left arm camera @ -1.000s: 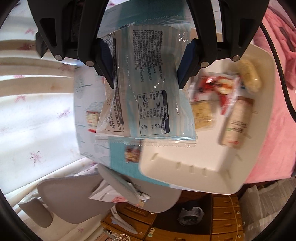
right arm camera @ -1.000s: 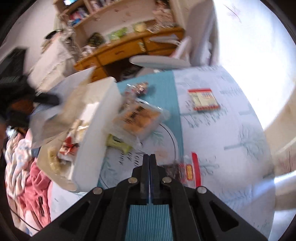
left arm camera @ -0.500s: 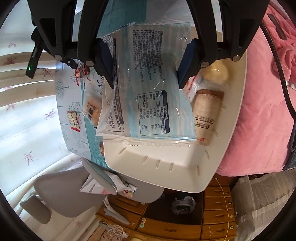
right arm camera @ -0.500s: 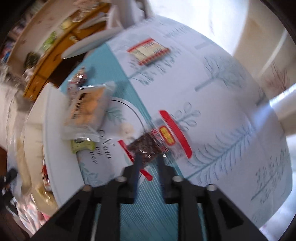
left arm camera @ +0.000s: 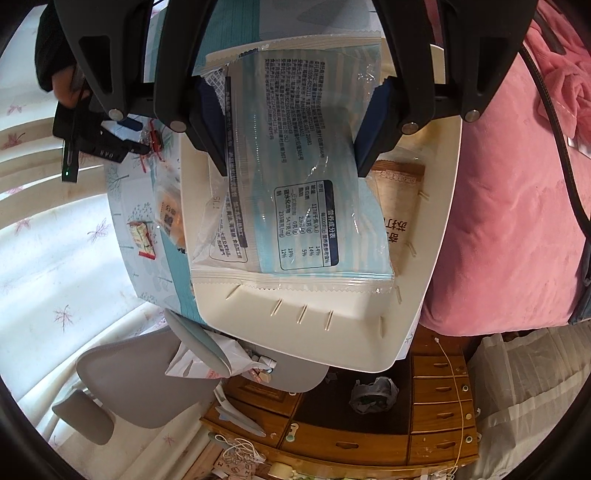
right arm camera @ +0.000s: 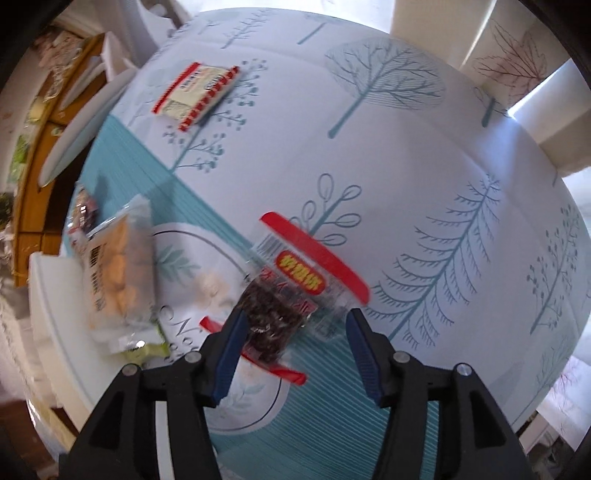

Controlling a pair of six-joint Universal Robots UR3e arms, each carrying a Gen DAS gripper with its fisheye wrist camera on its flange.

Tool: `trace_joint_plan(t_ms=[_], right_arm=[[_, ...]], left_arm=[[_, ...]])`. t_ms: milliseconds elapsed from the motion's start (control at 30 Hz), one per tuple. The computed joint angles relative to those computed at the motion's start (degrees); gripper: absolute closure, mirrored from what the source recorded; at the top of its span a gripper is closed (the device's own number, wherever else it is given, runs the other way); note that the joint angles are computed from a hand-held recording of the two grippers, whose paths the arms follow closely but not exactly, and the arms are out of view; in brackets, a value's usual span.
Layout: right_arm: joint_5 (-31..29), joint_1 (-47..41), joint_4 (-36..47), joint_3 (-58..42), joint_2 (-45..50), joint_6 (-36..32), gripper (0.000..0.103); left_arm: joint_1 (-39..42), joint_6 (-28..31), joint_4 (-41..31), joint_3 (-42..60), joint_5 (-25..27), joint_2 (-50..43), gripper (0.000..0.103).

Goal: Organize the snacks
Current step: 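Lift the light-blue packet with the left tool while the right tool lifts the red-lidded pack, then lower the light-blue packet and red-lidded pack into the white tray, opening both tools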

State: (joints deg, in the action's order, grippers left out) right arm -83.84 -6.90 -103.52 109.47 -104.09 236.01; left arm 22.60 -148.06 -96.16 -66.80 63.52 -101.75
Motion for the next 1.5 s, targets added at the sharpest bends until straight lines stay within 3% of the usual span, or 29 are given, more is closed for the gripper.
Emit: trace_joint_plan(t_ms=[267,600,733,867,1067,1333,1500], right_arm=[[-6.25,5.06,3.55,-8.92,8.98,2.83,0.029],[-8.42,7.62,6.50,-17.25,19.17,3.47,0.031],[-8.59,9.22,6.82,-18.83,19.86,4.38,0.042],[-8.25,10.20,4.64,-18.47,18.85,6.35,0.046],[-7.03,10.98,2.29,-15.43,14.26,7.88,0.047],[-10.11,18.26,2.31,-19.84,11.85,10.78,0.047],[-10.22,20.18,-1.87,-18.21,9.65,8.24,0.046]], left_arm=[[0.14,1.35,-0.54,-0.13,0.20,-0.67,0.040],[0.89,2.35,-1.37,0.12,0.46,-0.92,0.040],[1.03,1.70,-0.77,-0.41,0.84,-0.78,0.040],[1.35,1.65,-0.29,-0.92,0.89,-0.56,0.040],[1.88,1.96,0.25,-2.28,0.73,0.83,0.040],[2.44,1.75,1.97,-4.55,1.11,2.36,0.040],[4.74,2.70,2.25,-6.88,-3.08,4.89,0.040]])
